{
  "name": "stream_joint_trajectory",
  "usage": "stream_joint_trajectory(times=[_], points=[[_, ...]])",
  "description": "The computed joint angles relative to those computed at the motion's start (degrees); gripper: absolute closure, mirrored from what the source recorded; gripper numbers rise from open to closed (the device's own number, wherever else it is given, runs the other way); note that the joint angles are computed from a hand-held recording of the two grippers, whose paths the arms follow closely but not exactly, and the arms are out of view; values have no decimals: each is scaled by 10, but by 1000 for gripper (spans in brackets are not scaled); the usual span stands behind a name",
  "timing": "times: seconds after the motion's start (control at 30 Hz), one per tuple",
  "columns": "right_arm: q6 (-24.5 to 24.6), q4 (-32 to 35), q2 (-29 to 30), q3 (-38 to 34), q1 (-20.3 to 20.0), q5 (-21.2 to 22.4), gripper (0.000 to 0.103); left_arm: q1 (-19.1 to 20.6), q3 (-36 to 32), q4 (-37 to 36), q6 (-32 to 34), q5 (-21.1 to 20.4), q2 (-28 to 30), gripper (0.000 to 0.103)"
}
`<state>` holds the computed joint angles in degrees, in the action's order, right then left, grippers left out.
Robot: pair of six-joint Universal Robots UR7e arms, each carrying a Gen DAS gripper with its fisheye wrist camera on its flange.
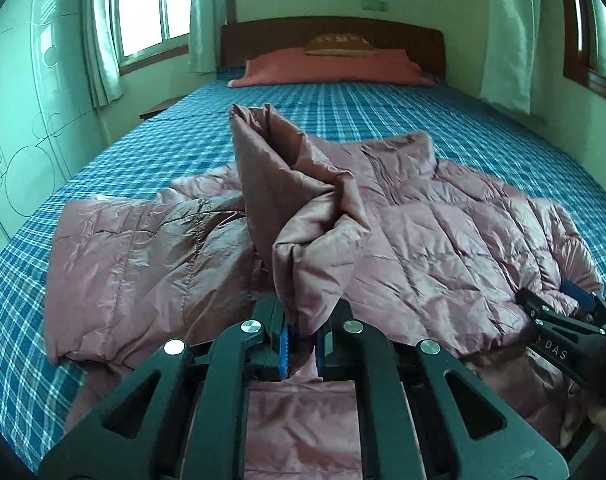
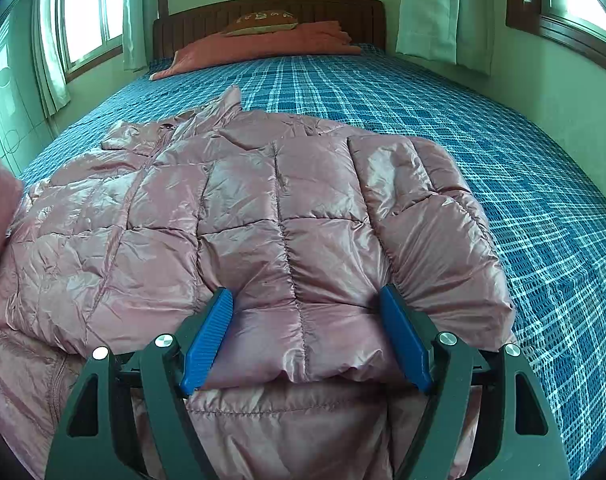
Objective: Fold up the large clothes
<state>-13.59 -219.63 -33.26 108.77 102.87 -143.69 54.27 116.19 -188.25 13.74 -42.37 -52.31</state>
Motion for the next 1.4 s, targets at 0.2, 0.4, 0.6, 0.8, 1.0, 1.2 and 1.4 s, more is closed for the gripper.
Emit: stream_joint_trajectory(times=[0.2,0.4,0.6,0.8,1.0,1.2,1.4], points=[[2,4,0,-1,1,-3,28,-23,20,5,0,7,10,42],[26,43,-14,2,3,-3,28,-37,72,26,-31,-27,-57,34],[58,47,-33,3,49,-4,28,-26,102,55,-9,-55,-140,25],[96,147,-10,-53,80,70,28,21,88,33,35,-31,-178,24],[149,280,40,-138,62,123,32,72,53,56,24,-19,-186,24],[137,247,29,-119,68,133,92,86,41,56,38,-28,-190,24],[89,165,-28,-50,55,51,93,88,24,51,43,-30,-177,23]])
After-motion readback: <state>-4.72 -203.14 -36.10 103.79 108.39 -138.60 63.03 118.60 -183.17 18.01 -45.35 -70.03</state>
